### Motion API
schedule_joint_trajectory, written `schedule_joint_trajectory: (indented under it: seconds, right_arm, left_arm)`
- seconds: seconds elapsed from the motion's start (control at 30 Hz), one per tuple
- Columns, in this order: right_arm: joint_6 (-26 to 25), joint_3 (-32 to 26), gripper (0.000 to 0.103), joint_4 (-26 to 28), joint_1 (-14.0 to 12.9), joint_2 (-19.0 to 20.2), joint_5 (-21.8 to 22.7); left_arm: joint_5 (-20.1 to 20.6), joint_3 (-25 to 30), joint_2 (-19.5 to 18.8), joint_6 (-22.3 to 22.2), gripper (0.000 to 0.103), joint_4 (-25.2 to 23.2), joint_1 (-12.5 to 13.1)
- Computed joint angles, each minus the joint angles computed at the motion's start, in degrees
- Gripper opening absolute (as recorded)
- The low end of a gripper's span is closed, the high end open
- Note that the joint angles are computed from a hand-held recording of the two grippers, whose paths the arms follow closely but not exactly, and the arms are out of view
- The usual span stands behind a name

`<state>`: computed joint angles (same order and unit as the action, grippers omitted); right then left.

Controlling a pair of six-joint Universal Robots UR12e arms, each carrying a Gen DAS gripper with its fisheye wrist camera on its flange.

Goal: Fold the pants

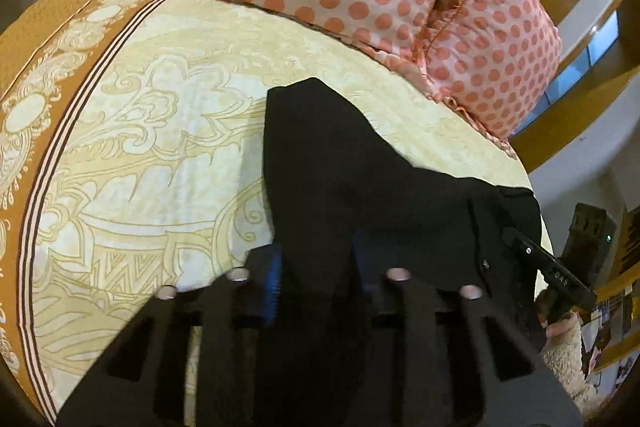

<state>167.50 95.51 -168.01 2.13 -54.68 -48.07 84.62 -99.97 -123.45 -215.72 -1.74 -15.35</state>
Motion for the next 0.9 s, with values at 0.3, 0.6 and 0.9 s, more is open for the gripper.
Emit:
schedule_joint_trajectory:
  seconds: [0.3,0.6,0.9]
  right_arm:
    - [1.4,-2.7,0.018,0.0,0.0,0.3,-0.6]
    - [6.9,-10.0,0.018,-4.5,-0.2,4.1,-5.6]
    - [5.6,-14.4,0.019,5.8,0.9,6.9,-12.3]
  left_arm:
    - [4.0,3.1,-0.2,3.6,0.017,-1.1,-1.2]
    - [3.5,13.2,-5.6,4.2,0.017,-1.7,-0.2]
    - [6.2,16.0,-8.7,1.5,0.024,-6.1,-0.5]
